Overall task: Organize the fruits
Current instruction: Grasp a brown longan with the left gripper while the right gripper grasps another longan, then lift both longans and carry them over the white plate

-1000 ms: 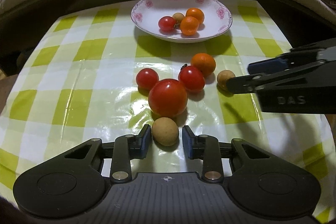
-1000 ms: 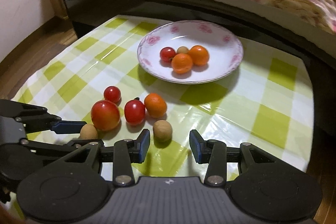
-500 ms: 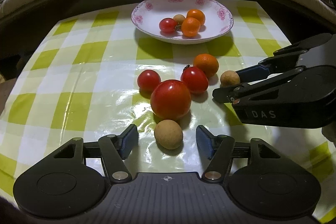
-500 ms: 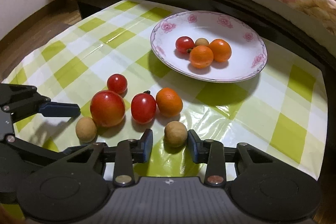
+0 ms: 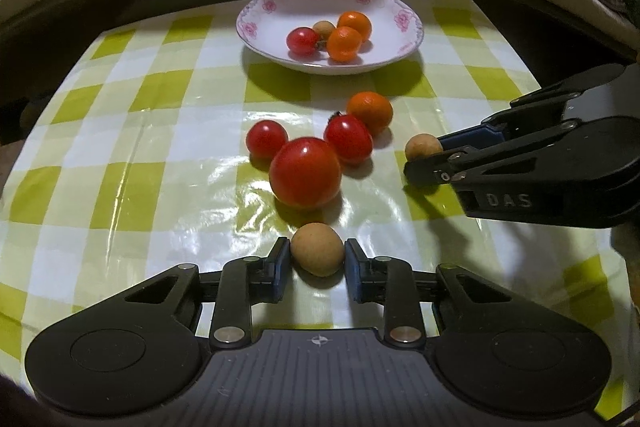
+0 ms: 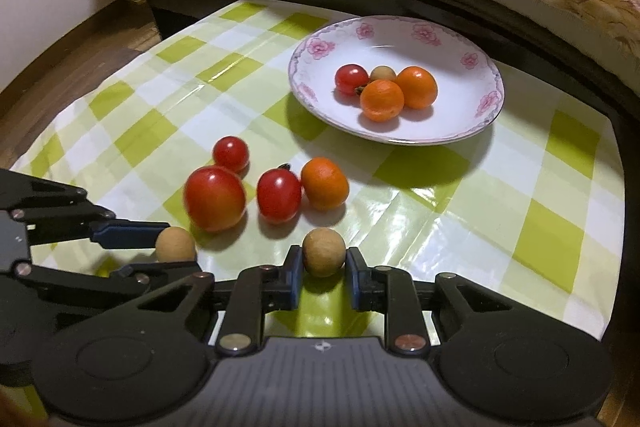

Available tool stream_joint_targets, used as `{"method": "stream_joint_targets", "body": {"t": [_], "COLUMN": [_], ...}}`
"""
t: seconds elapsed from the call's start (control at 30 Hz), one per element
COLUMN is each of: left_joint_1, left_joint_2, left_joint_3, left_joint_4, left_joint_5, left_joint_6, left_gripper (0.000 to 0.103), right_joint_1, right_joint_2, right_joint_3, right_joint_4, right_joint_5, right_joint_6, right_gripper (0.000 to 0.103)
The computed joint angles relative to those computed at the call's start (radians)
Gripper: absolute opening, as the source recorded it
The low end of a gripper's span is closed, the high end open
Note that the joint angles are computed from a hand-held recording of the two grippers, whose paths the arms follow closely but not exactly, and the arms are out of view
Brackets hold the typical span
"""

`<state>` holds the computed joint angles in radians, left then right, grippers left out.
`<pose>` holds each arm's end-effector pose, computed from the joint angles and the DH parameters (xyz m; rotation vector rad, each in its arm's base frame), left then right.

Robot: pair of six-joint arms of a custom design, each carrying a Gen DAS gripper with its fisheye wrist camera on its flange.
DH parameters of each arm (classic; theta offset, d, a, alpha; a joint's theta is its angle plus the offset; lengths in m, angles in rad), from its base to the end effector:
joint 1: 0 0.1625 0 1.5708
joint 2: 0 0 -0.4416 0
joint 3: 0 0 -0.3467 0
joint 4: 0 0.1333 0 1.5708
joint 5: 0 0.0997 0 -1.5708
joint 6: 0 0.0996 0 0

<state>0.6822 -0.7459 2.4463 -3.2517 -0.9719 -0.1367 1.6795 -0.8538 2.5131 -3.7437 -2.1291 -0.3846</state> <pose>-0.1737 -0.3851 0.0342 0.9567 2.4024 -0.3696 0.1221 -0.3769 0.1254 0.4230 -2.4417 0.5453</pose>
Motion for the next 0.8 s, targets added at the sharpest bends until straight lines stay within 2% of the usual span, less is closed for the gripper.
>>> {"method": "stream_joint_targets", "body": {"t": [0.13, 0.33, 0.5, 0.63, 0.73, 0.8], "left_joint_1": [-0.005, -0.010, -0.008, -0.013, -0.013, -0.013], "left_joint_2": [-0.011, 0.007, 0.017, 0.031, 0.034, 0.034], "left_joint_3": [0.013, 0.020, 0.023, 0.037, 0.039, 0.043], "left_joint_4": [0.008, -0.029, -0.053, -0.092, -0.102, -0.111], "left_joint_5": [-0.011, 0.001, 0.007, 0.008, 0.009, 0.005], "left_joint_6": [0.006, 0.030, 0.028, 0.045, 0.043, 0.042], "left_gripper": [0.037, 0.041, 0.058, 0.067, 0.067, 0.061], "right_joint_1": [0.018, 0.037, 0.033, 0.020, 0.019, 0.016], "right_joint_2": [-0.015, 0.022, 0.021, 0.009, 0.009, 0.009], "right_joint_3": [0.029, 0.043, 0.036, 0.042, 0.045, 0.047], "right_joint_4": [0.019, -0.015, -0.017, -0.010, -0.019, -0.027], "right_joint_5": [-0.004, -0.051, -0.055, -0.032, -0.029, -0.023], "right_joint_6": [0.010, -0.019, -0.027, -0.027, -0.034, -0.034], "right_gripper": [0.026, 0.027, 0.027, 0.031, 0.034, 0.034]}}
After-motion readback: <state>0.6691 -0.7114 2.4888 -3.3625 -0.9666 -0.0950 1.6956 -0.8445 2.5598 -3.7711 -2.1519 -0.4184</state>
